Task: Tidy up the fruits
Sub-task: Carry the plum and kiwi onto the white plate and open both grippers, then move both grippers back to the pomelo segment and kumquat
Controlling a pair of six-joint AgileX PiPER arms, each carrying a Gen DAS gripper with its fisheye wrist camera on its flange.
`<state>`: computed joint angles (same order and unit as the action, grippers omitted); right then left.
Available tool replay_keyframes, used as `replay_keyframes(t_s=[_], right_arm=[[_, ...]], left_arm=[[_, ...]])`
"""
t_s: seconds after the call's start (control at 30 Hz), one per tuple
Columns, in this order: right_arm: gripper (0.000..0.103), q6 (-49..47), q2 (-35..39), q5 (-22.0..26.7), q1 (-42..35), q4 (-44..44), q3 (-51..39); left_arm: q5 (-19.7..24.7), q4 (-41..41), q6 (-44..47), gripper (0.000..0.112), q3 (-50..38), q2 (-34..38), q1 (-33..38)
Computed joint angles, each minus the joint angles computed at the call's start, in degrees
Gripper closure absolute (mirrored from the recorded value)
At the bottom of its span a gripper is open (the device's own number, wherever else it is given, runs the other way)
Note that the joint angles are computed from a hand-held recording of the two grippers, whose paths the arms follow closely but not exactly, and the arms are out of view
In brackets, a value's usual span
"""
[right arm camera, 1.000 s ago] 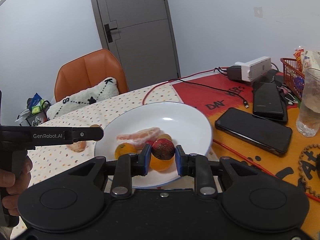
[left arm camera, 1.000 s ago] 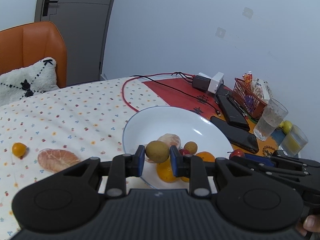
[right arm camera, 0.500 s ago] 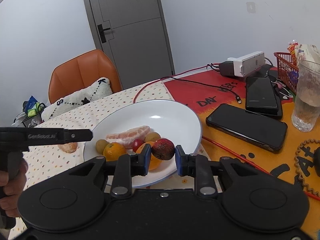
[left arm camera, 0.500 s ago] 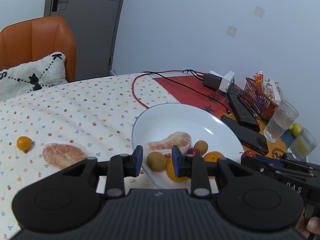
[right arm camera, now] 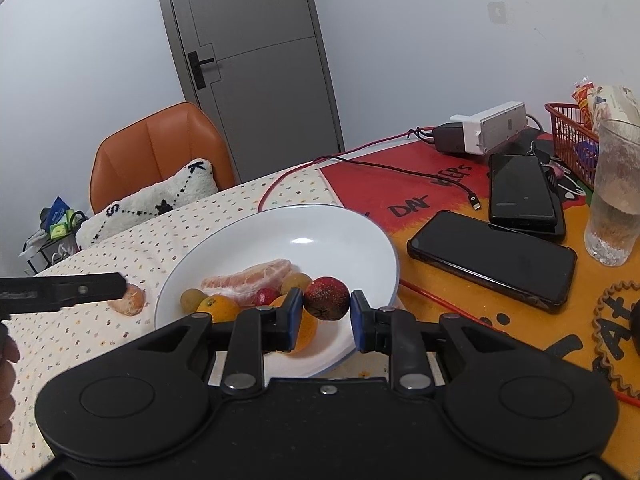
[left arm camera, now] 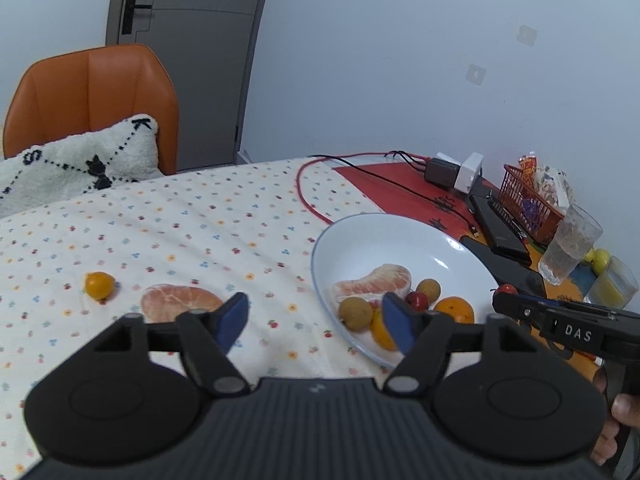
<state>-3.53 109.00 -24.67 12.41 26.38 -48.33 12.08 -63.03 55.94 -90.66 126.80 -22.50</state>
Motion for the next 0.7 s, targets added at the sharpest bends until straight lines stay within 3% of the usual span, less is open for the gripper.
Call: replay_keyframes(t_s=[0.1,0.2,0.27,0.33,0.47,0.6,0.7], right_arm=[[0.078,0.00,0.17,0.01,-0.10,0.56,-0.37],[0.068,-2.99,0.20,-1.28,0.85,4.89,-0.46],[0.052,-3.31,0.08,-1.87,1.53,5.58,-0.45],[0.048,-3.36,-0.07,-2.44,2.38,5.40,-0.47],[0.024,-3.52,-0.16,-3.80,4.54,5.61,-0.84],[0.013,-3.73,0.38,-3.48,6.37,5.18,-2.51],[0.006,-3.25,0.97,-2.52,7.37,4.30,-4.18]], left_arm=[[-0.03,-7.23,7.14,0.030,1.94,-1.19,0.83],[-0.74,-15.96,15.60,0.026,4.02,-2.46,1.58],[-1.13,-23.61,22.92,0.022,5.46,-3.34,2.24],[-0.95,-30.47,29.28,0.019,6.69,-4.11,3.15],[-0.79,-30.42,28.71,0.018,7.75,-5.15,4.99],[-1.39,-34.97,33.28,0.018,9.59,-6.53,6.86],[-1.29,-33.79,32.36,0.017,10.04,-7.29,8.42]])
